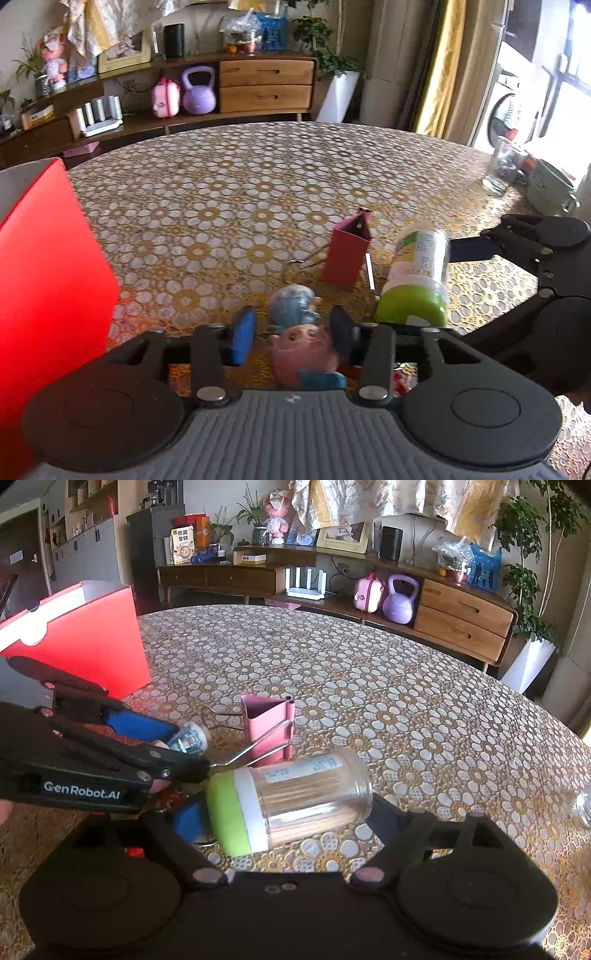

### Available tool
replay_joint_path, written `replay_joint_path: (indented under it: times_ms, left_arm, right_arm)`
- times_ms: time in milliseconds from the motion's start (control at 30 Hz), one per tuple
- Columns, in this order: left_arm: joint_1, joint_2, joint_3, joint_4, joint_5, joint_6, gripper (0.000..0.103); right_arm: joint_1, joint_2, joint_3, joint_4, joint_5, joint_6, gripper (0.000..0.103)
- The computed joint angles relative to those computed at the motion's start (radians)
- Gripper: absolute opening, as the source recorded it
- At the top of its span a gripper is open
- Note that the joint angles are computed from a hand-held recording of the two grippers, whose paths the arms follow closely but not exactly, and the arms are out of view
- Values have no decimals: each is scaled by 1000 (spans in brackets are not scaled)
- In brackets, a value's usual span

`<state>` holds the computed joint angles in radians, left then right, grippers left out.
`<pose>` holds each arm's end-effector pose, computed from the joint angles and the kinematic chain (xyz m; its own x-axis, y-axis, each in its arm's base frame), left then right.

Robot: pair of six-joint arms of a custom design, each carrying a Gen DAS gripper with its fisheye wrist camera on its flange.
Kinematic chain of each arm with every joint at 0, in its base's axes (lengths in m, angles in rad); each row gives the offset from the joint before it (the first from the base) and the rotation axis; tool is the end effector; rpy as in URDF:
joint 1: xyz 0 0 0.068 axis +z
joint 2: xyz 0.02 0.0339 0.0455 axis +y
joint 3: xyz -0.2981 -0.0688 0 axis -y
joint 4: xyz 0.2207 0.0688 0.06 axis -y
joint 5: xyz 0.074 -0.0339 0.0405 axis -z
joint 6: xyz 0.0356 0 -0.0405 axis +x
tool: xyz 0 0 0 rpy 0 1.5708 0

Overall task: Organize rigid objects
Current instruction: 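Grasp the pink figurine with the left tool while the right tool grasps the green-lidded toothpick jar, then carry the figurine with the left tool while the right tool carries the toothpick jar toward the box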

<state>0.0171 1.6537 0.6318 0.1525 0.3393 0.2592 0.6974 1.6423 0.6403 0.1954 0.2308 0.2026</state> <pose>0.2806 -0.0071 0.1714 -0.6874 0.2300 -0.6889 0.3878 0.9183 -0.0804 0.2244 0.1774 0.1788 -0.6434 -0.2836 -0.7110 -0.3822 0.9238 -0.0225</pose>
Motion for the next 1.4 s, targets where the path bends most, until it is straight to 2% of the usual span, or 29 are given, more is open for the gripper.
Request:
replay_joint_path:
  times_ms: [300, 467, 700, 967, 1033, 1400]
  left_arm:
    - [0, -6, 21, -46, -4, 2, 36]
    - [17, -26, 29, -83, 2, 8, 35]
    - [42, -90, 29, -156, 22, 19, 32]
    - [93, -186, 8, -244, 68, 88, 25]
    - [112, -219, 5, -277, 85, 107, 20]
    - [268, -394, -17, -492, 195, 254, 19]
  right_arm:
    - [18, -47, -10, -51, 21, 99, 88]
    - [66, -92, 28, -184, 96, 218, 88]
    - [158, -175, 80, -357, 136, 369, 88]
    - [335, -236, 198, -597, 277, 537, 88]
    - [373, -241, 227, -647, 314, 563, 88]
    - [555, -241, 334, -849, 451, 715, 88]
